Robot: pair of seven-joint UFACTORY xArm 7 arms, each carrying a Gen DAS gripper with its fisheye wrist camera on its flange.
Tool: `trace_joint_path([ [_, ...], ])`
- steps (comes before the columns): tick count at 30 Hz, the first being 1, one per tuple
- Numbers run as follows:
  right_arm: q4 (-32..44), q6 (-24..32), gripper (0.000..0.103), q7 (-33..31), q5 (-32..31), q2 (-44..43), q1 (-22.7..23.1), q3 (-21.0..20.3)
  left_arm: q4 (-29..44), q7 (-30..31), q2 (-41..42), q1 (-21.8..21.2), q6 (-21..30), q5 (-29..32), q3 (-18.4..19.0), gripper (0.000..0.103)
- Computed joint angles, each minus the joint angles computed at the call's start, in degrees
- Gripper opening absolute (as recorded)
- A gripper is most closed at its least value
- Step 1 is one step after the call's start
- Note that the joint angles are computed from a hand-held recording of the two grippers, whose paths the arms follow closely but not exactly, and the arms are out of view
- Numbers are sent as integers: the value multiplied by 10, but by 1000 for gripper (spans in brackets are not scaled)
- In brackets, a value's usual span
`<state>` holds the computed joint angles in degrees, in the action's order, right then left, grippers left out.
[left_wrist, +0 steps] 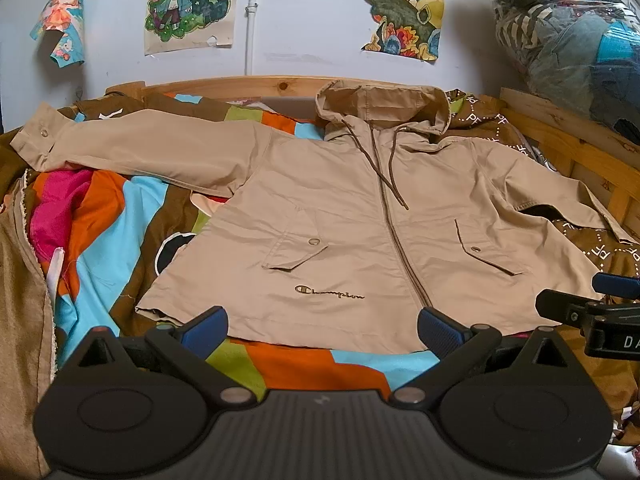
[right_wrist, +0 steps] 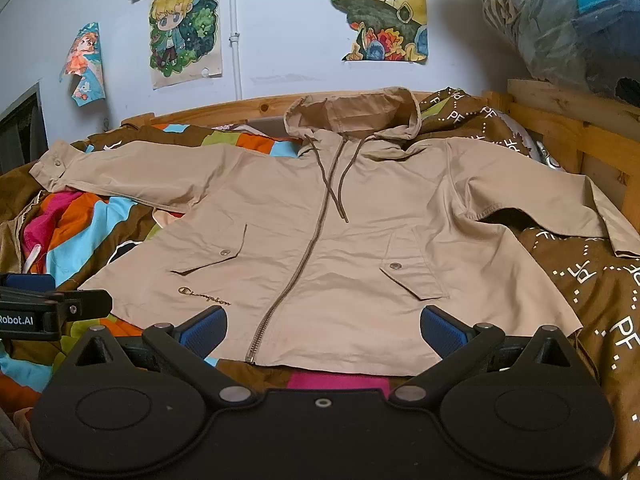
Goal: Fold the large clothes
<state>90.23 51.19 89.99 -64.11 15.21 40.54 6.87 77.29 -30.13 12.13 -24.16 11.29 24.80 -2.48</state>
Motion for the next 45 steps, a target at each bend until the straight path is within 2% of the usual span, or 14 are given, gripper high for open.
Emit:
trace_joint_path([
  [45, -8, -9, 102, 7, 7, -2, -4, 0, -2, 8, 0, 1, 0, -7, -1, 102],
])
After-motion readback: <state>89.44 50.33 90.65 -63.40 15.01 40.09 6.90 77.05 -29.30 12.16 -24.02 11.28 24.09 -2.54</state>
